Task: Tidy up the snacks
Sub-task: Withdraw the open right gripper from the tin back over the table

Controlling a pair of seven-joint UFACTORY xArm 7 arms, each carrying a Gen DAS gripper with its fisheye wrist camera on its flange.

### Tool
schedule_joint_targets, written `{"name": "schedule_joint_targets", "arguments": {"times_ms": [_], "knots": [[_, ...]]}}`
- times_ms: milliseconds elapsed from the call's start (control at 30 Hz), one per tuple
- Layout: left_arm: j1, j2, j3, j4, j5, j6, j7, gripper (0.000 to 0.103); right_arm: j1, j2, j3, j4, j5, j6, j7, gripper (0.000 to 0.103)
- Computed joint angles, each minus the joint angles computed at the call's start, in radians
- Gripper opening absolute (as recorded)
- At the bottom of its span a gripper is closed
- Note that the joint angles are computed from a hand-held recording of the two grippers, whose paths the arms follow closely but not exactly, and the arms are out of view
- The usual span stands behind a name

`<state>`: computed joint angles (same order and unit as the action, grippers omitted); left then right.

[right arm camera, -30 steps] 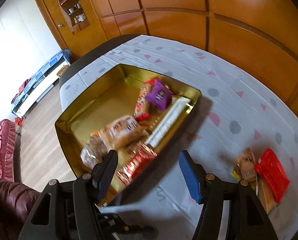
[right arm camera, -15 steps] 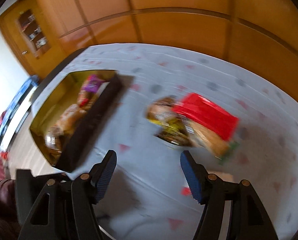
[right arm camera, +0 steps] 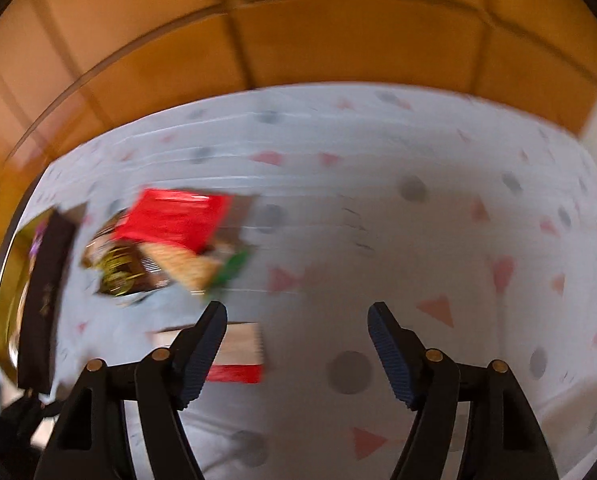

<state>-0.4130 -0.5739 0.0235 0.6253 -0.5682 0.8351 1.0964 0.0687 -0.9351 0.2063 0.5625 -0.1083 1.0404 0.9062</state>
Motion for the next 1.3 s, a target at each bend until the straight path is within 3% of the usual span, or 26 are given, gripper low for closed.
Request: {"name": "schedule_joint_targets", "arguments": {"times_ms": [67, 1033, 1200, 1300], "knots": [[0.002, 0.001, -0.007, 0.002, 0.005, -0.002, -0.007, 0.062, -0.027, 0.018, -0.001, 0.016, -0.010, 0.065, 0.018, 0.074], [-0.044, 0.031, -0.074, 0.045, 0.115, -0.037, -0.110, 0.061, 0.020, 0.076, 0.021, 0.053, -0.038, 0.023, 0.003, 0.079], [-0.047, 0.070, -0.086, 0.088, 0.123, -0.021, -0.148, 0.060, 0.020, 0.076, 0.025, 0.057, -0.044, 0.025, 0.004, 0.080], [-0.039, 0.132, -0.082, 0.161, 0.097, 0.031, -0.211, 0.060, 0.019, 0.078, 0.028, 0.059, -0.047, 0.027, 0.007, 0.080]]}}
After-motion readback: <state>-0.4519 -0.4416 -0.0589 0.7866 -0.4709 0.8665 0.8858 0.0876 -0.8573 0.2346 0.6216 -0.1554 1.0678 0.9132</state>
